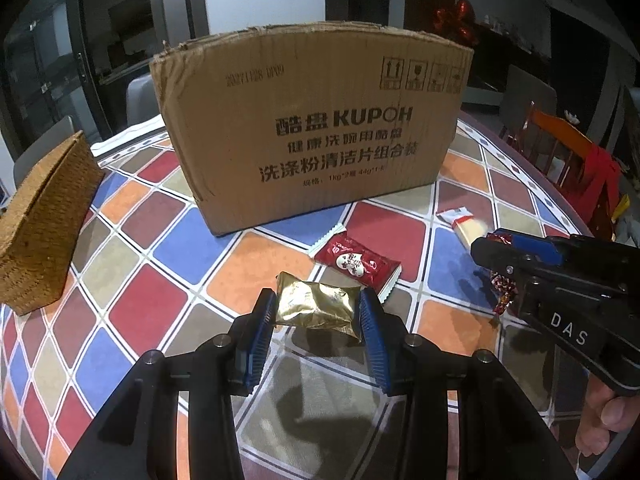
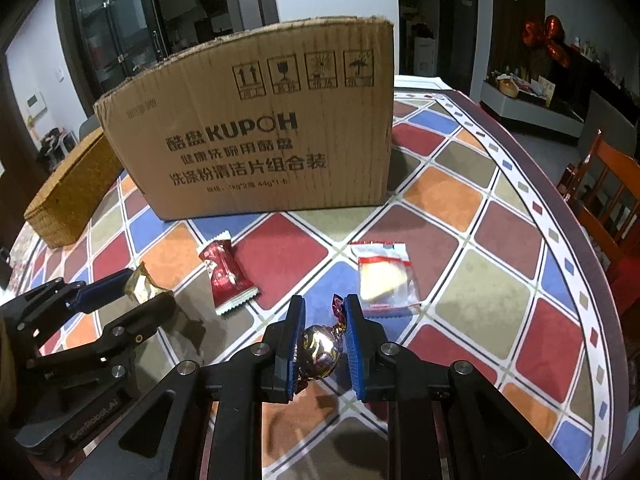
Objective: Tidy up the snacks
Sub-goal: 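Lift the gold candy and brown candy toward the cardboard box with both grippers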
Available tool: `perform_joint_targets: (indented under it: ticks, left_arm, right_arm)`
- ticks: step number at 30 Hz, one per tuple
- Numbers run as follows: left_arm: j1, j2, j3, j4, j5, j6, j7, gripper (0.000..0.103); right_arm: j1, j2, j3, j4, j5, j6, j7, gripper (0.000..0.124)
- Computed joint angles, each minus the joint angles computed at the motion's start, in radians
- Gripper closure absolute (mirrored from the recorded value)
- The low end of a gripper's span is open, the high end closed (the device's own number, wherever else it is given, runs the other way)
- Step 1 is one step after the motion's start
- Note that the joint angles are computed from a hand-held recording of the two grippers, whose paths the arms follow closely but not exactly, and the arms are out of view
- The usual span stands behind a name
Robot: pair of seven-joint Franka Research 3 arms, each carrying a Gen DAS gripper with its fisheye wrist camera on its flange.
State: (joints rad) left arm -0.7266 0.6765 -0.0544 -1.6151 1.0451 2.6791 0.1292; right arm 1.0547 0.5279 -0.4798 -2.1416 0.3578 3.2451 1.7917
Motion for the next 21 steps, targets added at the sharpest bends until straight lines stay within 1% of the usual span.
perform_joint_targets:
  ticks: [3, 13, 21]
  left_arm:
    - [-0.008, -0.013, 0.002, -0.004, 0.003, -0.017, -0.013, 0.061]
    - [-0.009, -0.059, -0.014, -0.018, 0.025, -0.069, -0.068, 0.061]
    - [-0.001, -0.094, -0.032, -0.03, 0.045, -0.105, -0.112, 0.061]
  right_arm:
    - [0.002, -0.013, -0.005, -0.007, 0.0, 0.005, -0.006, 0.103]
    - [0.048, -0.051, -0.051, -0.025, 0.021, 0.016, -0.044, 0.103]
    - [0.1, -0.073, -0.108, -0.027, 0.044, 0.024, -0.082, 0.103]
